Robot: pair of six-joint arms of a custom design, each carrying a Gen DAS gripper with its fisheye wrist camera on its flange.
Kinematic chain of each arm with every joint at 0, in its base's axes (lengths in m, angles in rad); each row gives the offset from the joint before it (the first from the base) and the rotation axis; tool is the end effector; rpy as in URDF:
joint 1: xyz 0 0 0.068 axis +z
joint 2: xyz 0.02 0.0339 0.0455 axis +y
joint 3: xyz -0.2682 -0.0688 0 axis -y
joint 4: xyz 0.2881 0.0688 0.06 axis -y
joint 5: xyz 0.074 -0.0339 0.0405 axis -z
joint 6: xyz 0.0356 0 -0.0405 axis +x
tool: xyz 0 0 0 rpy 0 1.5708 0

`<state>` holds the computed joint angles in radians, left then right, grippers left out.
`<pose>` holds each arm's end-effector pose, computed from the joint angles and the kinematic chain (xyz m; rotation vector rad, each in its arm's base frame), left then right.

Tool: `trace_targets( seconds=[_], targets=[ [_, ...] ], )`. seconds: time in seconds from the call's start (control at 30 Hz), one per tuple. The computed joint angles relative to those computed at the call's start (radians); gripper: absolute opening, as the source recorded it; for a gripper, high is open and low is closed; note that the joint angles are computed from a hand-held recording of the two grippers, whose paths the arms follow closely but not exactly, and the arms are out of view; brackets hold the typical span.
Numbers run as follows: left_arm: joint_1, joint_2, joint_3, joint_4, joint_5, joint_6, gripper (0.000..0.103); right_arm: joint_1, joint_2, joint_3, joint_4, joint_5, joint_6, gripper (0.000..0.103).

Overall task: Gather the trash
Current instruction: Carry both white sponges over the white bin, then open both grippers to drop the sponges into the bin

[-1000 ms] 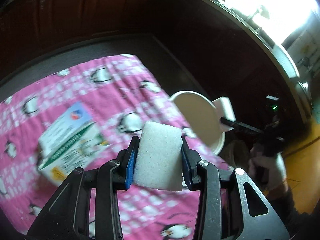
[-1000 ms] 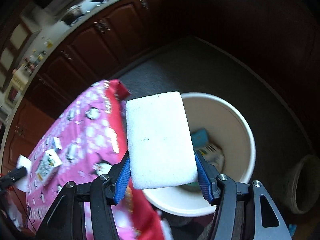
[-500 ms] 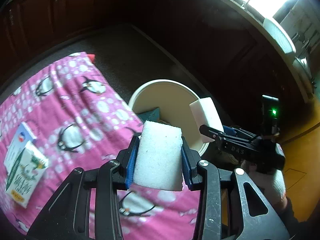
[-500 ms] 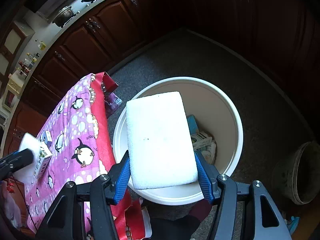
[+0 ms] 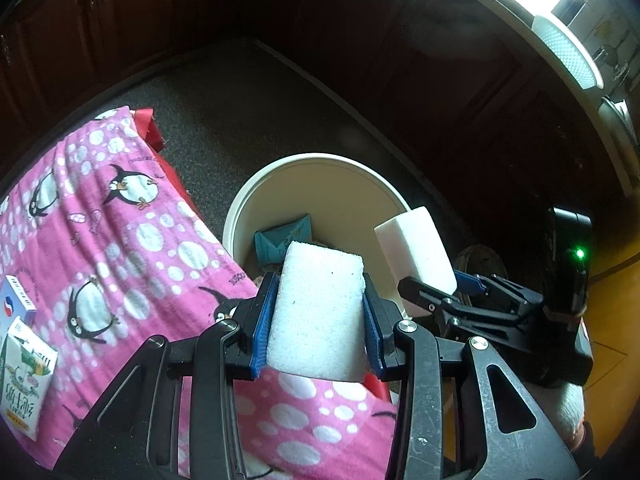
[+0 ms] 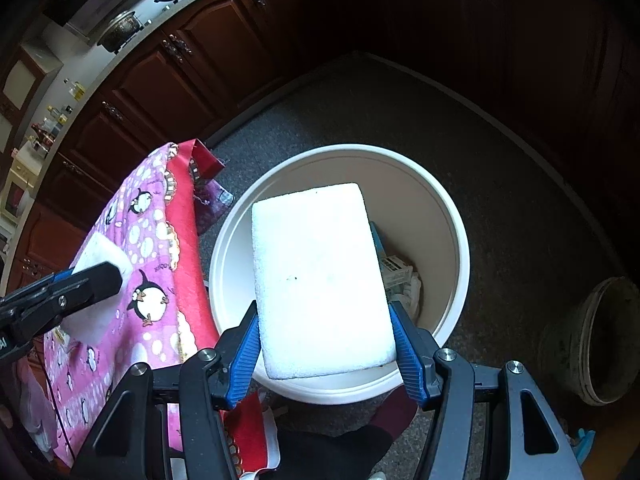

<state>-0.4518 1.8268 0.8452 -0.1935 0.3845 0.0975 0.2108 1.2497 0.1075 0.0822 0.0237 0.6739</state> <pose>0.2993 -0.1601 0.0680 0.8505 2.6220 -0.6251 0.1598 0.0333 0.0353 0.6178 2.5845 0.2685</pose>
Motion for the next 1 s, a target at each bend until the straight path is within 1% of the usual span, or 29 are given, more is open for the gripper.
trace_targets(
  seconds=[0.2,0.37,0.53,0.6,0.63,0.67,0.7,0.77,0.83,0.9,1.0],
  targets=[
    [-0.026,0.041,0.034,0.010,-0.004,-0.033,0.037,-0.007,0.086,0.016,0.045,0.001,0.010,0.059],
    [-0.036,0.087,0.061,0.027,0.023,-0.058,0.037,-0.034,0.153,0.029,0.085,-0.012,0.004,0.059],
    [-0.054,0.106,0.065,0.042,0.026,-0.082,0.038,-0.067,0.202,0.031,0.119,-0.037,0.001,0.060],
    [-0.058,0.108,0.067,0.041,0.024,-0.084,0.040,-0.081,0.228,0.031,0.146,-0.050,0.004,0.068],
    [-0.059,0.110,0.067,0.043,0.027,-0.087,0.040,-0.088,0.233,0.027,0.159,-0.056,0.004,0.074],
    [-0.057,0.112,0.067,0.045,0.033,-0.088,0.044,-0.097,0.233,0.019,0.175,-0.068,0.005,0.075],
    [-0.051,0.114,0.069,0.046,0.041,-0.088,0.052,-0.100,0.234,0.017,0.180,-0.072,0.007,0.075],
    [-0.033,0.107,0.064,0.047,0.055,-0.098,0.061,-0.098,0.230,0.017,0.170,-0.069,0.012,0.075],
    [-0.026,0.105,0.062,0.047,0.060,-0.102,0.063,-0.095,0.213,0.010,0.161,-0.067,0.016,0.075],
    [-0.021,0.098,0.057,0.045,0.059,-0.103,0.068,-0.087,0.193,0.007,0.144,-0.065,0.023,0.075],
    [-0.006,0.076,0.041,0.038,0.069,-0.091,0.071,-0.071,0.158,0.003,0.117,-0.057,0.034,0.075]
  ],
)
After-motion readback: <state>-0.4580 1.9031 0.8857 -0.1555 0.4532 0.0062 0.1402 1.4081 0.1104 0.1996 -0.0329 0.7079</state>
